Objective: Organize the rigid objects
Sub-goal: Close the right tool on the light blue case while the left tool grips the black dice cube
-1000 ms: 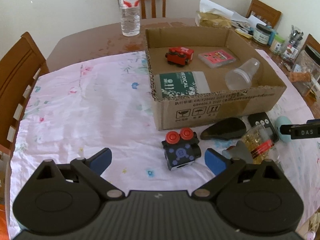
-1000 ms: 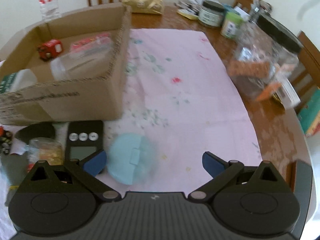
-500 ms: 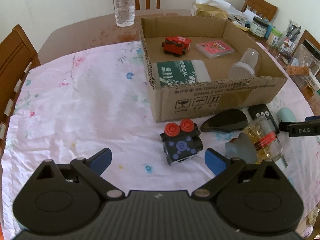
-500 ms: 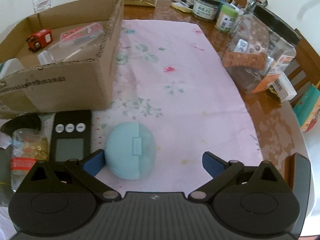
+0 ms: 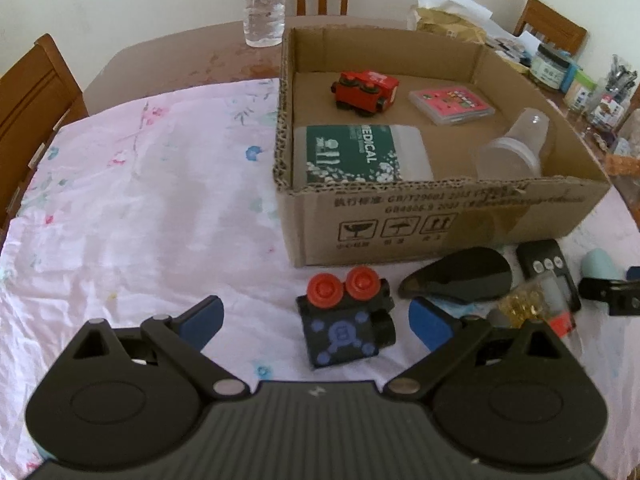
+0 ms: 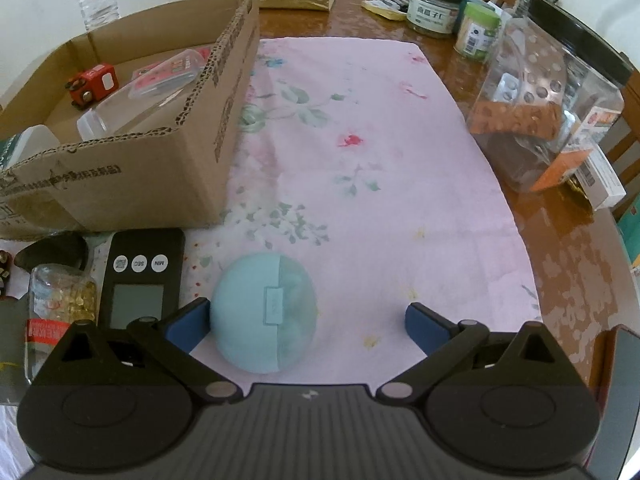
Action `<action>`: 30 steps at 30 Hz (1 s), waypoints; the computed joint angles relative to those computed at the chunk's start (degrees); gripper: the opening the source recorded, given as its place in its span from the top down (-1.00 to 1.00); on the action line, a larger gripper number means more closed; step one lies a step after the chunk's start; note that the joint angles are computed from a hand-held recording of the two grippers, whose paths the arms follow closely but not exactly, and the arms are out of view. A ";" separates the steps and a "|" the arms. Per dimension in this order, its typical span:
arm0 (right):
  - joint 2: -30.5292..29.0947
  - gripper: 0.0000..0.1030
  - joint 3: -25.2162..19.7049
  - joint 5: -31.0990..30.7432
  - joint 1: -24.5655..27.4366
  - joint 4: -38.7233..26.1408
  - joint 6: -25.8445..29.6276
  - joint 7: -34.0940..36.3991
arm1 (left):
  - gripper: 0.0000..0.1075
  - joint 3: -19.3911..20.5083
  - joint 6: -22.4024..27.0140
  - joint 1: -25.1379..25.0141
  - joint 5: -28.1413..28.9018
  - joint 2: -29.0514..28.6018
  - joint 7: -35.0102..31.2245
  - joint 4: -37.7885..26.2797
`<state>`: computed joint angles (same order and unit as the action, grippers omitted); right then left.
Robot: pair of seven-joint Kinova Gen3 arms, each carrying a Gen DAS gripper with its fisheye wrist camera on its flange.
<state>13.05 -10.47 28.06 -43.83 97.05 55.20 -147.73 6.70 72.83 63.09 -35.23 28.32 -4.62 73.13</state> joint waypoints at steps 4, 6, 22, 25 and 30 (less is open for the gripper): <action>-0.23 -1.00 -0.08 0.00 0.17 0.38 -0.47 0.42 | -0.82 -0.14 1.14 -0.14 0.78 1.58 -0.56 -1.19; -0.39 -1.00 -0.06 0.35 0.04 0.73 -0.75 0.00 | -0.78 -0.39 1.91 0.28 0.81 1.85 -0.48 -1.13; -1.30 -1.00 -0.71 2.59 -0.14 2.81 -3.15 -0.53 | 0.04 -1.45 3.72 4.41 -4.41 3.96 2.33 -2.44; -1.89 -0.82 -0.91 3.68 -0.64 3.55 -4.31 -0.97 | 0.04 -1.67 3.75 4.43 -4.14 4.00 2.74 -2.63; -2.51 -0.44 -1.56 5.31 -1.32 4.26 -5.73 -0.13 | 0.04 -1.85 3.82 4.54 -4.19 4.25 2.93 -2.83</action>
<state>10.54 -12.03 33.37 -45.15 101.32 49.47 -147.86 4.86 76.65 67.63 -39.42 32.57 -1.69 70.30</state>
